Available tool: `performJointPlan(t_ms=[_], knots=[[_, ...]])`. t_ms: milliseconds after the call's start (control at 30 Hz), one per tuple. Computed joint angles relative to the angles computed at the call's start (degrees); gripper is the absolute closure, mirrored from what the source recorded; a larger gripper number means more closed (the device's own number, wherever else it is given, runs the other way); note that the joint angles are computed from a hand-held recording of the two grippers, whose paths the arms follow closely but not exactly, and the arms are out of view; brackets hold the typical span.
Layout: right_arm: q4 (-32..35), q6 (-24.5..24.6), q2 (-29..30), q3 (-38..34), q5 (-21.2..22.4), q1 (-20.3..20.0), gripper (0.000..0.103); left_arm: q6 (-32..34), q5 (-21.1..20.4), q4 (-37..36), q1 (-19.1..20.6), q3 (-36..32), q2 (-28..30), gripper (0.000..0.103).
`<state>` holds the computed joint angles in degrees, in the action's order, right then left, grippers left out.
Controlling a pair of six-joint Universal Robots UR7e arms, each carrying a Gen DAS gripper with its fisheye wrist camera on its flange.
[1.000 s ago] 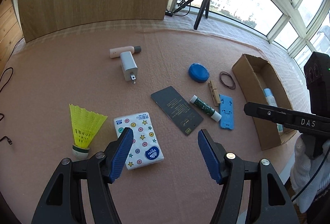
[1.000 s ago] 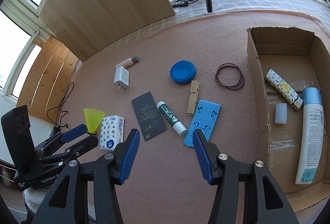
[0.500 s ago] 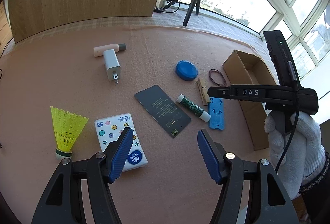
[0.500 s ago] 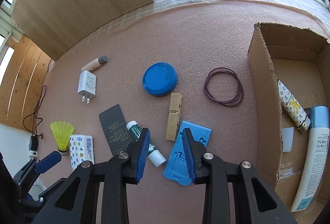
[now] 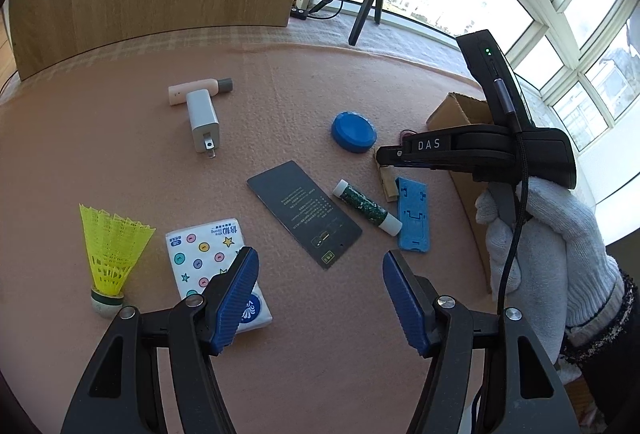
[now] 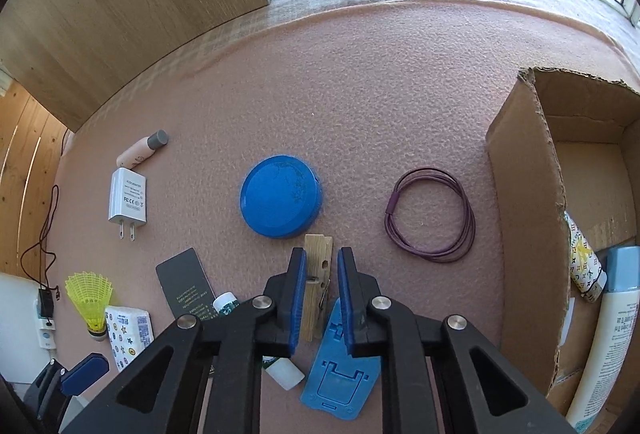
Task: Organize objects
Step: 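Grasp the wooden clothespin with the right tool while the left tool grasps the green glue stick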
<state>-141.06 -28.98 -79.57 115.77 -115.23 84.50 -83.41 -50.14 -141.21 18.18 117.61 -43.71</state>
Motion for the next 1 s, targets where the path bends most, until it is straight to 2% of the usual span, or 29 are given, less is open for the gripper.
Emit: performJointPlan(t_ms=[100,367,533,833,1000], knots=[[-1.0,-1.4,0.0,0.6,-1.0,0.8,0.097,-0.5,-0.2,0.0,-0.2,0.7,-0.5,0.035],[2.1,-3.5,-3.5,2.7,0.8,-0.3,0.097,-0.5,-1.2,-2.2,-0.1,2.1,-0.9,0.035],[5.5,-3.8,-8.0,5.3,2.7,-2.3,0.097,0.7,-1.5,-2.9,0.2,1.8,-0.5,0.035],[8.8,-7.5,-17.3,11.0,4.1,-6.1,0.097,6.4,-1.5,-3.9,2.7,-2.3,2.8,0.035],[7.1,-10.3,-21.5,13.5,2.3,-8.2,0.099,12.0,-2.0,-5.2,5.4,-6.6,6.3,0.036]])
